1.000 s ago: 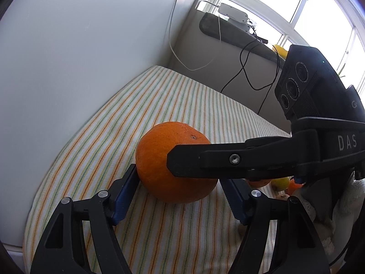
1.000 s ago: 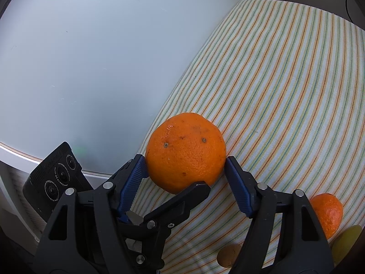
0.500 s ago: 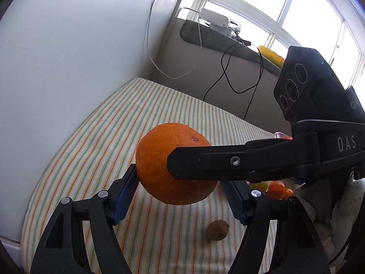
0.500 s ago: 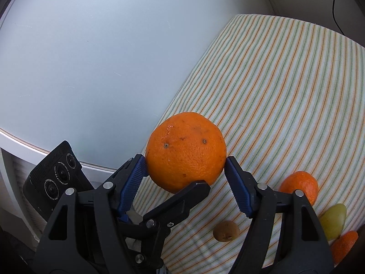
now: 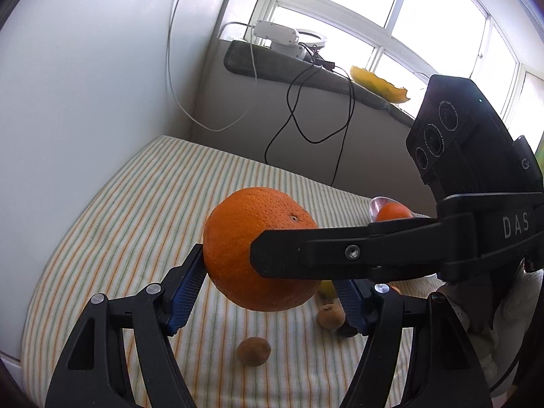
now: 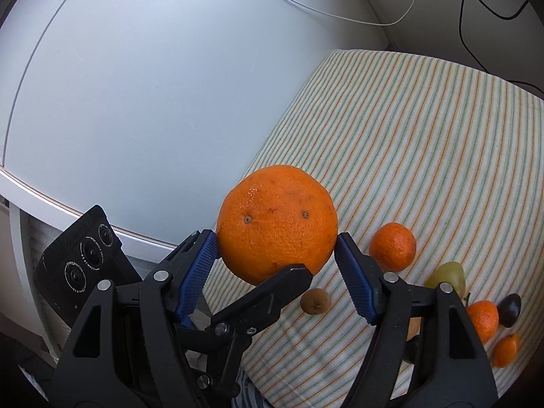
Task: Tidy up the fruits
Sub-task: 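Lift the second orange with the right gripper toward the plate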
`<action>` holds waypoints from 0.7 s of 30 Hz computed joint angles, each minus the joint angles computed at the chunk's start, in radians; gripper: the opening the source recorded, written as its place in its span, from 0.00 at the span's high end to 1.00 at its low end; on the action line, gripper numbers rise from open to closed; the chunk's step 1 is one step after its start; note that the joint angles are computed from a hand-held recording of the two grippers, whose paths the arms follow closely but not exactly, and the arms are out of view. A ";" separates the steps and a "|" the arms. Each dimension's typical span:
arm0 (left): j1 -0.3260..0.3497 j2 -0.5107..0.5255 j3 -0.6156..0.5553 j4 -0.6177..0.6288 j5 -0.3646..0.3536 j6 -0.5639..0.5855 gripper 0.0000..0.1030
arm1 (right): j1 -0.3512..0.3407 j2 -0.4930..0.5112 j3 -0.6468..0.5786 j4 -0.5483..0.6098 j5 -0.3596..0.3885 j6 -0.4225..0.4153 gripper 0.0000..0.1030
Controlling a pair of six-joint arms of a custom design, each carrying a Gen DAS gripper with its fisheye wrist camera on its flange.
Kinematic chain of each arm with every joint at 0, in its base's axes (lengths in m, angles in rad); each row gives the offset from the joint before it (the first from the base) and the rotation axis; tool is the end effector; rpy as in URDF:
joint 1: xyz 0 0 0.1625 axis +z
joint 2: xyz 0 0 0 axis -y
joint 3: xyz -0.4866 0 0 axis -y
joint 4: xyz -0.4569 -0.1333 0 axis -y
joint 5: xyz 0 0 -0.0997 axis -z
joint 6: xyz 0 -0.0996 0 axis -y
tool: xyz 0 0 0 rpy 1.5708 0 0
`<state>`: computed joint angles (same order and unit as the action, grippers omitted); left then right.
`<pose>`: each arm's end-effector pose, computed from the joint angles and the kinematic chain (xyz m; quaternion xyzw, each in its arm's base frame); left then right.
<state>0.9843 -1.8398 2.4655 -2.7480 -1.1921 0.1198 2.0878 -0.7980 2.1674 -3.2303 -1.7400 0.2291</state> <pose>-0.0655 -0.4060 0.3374 0.2788 0.9044 -0.3020 0.1144 0.3755 -0.4246 -0.0023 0.1294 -0.9775 0.1646 0.0254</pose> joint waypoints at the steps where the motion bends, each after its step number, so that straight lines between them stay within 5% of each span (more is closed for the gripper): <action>1: -0.010 0.001 0.004 -0.004 0.001 -0.006 0.31 | 0.001 -0.009 0.010 -0.005 -0.002 0.003 0.28; 21: -0.153 0.093 0.044 -0.046 -0.034 -0.053 0.31 | -0.026 -0.185 0.200 -0.118 -0.071 0.035 0.28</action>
